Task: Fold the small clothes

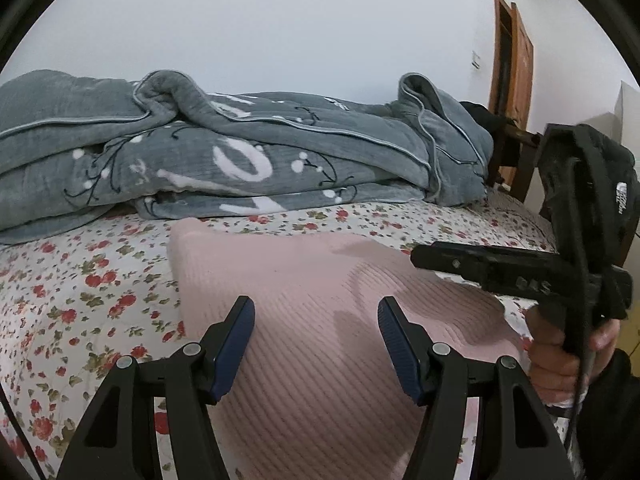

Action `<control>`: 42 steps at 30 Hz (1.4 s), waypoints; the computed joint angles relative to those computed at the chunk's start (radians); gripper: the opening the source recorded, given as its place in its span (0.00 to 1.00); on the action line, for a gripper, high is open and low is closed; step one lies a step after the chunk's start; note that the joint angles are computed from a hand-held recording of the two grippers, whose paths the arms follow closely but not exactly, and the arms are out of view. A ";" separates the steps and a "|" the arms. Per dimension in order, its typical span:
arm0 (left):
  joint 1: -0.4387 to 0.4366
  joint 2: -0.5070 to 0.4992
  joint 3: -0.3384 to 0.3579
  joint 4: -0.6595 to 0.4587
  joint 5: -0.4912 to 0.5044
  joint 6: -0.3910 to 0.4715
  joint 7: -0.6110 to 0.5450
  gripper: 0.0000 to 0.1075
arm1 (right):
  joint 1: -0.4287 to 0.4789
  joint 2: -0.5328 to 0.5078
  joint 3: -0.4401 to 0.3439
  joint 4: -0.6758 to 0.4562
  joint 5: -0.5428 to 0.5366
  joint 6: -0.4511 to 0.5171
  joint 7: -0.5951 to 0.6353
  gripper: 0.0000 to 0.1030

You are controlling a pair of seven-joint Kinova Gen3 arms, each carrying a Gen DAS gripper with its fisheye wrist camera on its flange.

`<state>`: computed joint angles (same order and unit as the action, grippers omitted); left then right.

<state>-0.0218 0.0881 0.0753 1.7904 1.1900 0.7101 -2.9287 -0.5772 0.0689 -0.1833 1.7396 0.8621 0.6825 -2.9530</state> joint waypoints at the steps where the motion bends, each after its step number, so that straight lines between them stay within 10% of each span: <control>1: 0.000 -0.001 0.000 0.000 -0.001 0.005 -0.002 0.58 | -0.005 -0.007 -0.006 0.006 -0.005 0.003 0.003 0.40; 8: 0.008 -0.017 -0.001 0.012 -0.022 0.014 -0.009 0.58 | -0.019 -0.077 -0.061 0.083 -0.038 0.022 -0.085 0.40; 15: 0.071 -0.124 0.054 0.110 -0.254 -0.226 0.176 0.62 | -0.016 -0.099 -0.125 0.129 -0.047 0.035 -0.144 0.40; 17: 0.001 -0.156 0.137 0.149 -0.335 -0.291 0.257 0.68 | -0.016 -0.097 -0.123 0.131 -0.059 0.034 -0.139 0.07; 18: -0.021 -0.160 0.155 0.156 -0.375 -0.299 0.298 0.68 | -0.018 -0.101 -0.127 0.136 -0.043 0.039 -0.160 0.07; 26: 0.106 -0.183 -0.082 0.124 -0.511 -0.135 0.536 0.69 | -0.055 -0.083 -0.146 0.079 -0.081 0.211 -0.130 0.07; 31: 0.097 -0.233 -0.061 0.106 -0.598 -0.080 0.695 0.67 | -0.150 -0.124 -0.077 0.047 -0.141 0.285 -0.125 0.10; 38: 0.124 -0.330 -0.025 0.058 -0.762 -0.002 0.940 0.67 | -0.057 -0.125 -0.334 -0.074 -0.089 0.570 -0.126 0.37; 42: 0.139 -0.397 0.005 0.042 -0.860 0.042 1.059 0.70 | -0.197 -0.120 -0.292 -0.146 -0.076 0.725 -0.144 0.40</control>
